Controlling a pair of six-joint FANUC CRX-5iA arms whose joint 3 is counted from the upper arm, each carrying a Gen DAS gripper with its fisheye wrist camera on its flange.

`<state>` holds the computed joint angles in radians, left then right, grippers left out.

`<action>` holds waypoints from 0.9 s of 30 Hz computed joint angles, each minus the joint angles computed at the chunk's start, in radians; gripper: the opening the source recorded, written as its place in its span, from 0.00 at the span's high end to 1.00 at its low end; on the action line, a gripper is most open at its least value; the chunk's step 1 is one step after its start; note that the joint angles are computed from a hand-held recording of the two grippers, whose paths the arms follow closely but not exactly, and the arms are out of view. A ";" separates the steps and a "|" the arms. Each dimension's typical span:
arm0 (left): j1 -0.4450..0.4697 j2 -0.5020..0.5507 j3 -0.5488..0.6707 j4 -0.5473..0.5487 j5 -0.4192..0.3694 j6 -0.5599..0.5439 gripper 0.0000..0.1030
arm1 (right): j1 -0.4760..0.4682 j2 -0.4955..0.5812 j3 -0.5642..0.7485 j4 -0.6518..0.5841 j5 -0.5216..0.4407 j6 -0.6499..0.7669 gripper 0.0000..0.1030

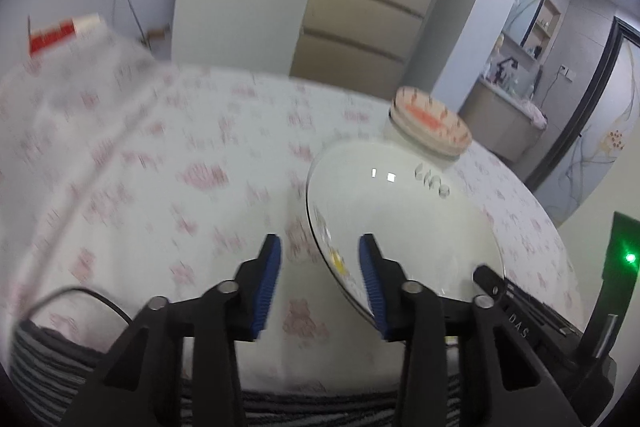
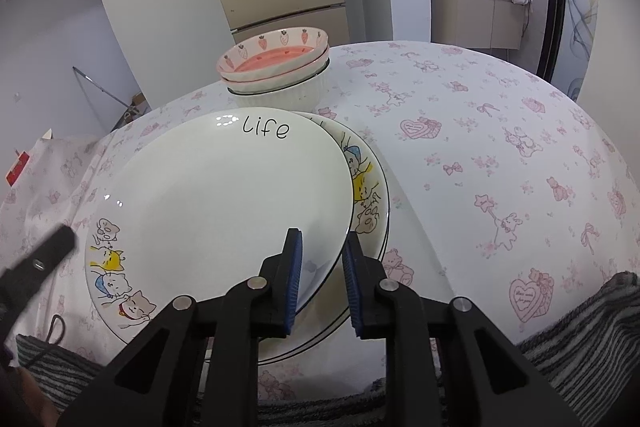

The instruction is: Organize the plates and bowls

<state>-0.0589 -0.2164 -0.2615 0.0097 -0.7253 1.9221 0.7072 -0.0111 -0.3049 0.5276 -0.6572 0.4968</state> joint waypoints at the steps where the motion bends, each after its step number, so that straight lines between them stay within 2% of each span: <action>1: -0.002 0.009 0.005 0.001 -0.011 -0.001 0.73 | 0.000 0.000 0.001 0.000 -0.001 0.003 0.81; 5: 0.001 0.006 -0.005 0.005 0.004 -0.007 0.79 | 0.002 0.007 0.005 0.008 -0.009 0.017 0.82; 10: 0.049 -0.052 -0.063 0.036 0.075 0.049 0.82 | 0.001 0.015 0.010 0.015 -0.016 0.030 0.82; 16: 0.088 -0.021 -0.064 0.117 0.039 0.002 0.82 | 0.005 0.015 0.007 0.032 -0.022 0.031 0.82; 22: 0.043 0.004 -0.011 0.007 0.006 0.044 0.85 | 0.017 -0.002 -0.022 0.106 -0.037 0.005 0.82; 24: 0.039 0.014 -0.012 0.030 0.003 0.008 0.86 | 0.025 -0.004 -0.040 0.175 -0.056 -0.033 0.88; 27: 0.023 0.035 0.002 0.033 -0.015 -0.023 0.86 | 0.026 -0.007 -0.050 0.216 -0.075 -0.041 0.88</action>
<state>-0.0354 -0.1816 -0.2597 0.0427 -0.7404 1.8989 0.7329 -0.0176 -0.3551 0.7435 -0.7324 0.4561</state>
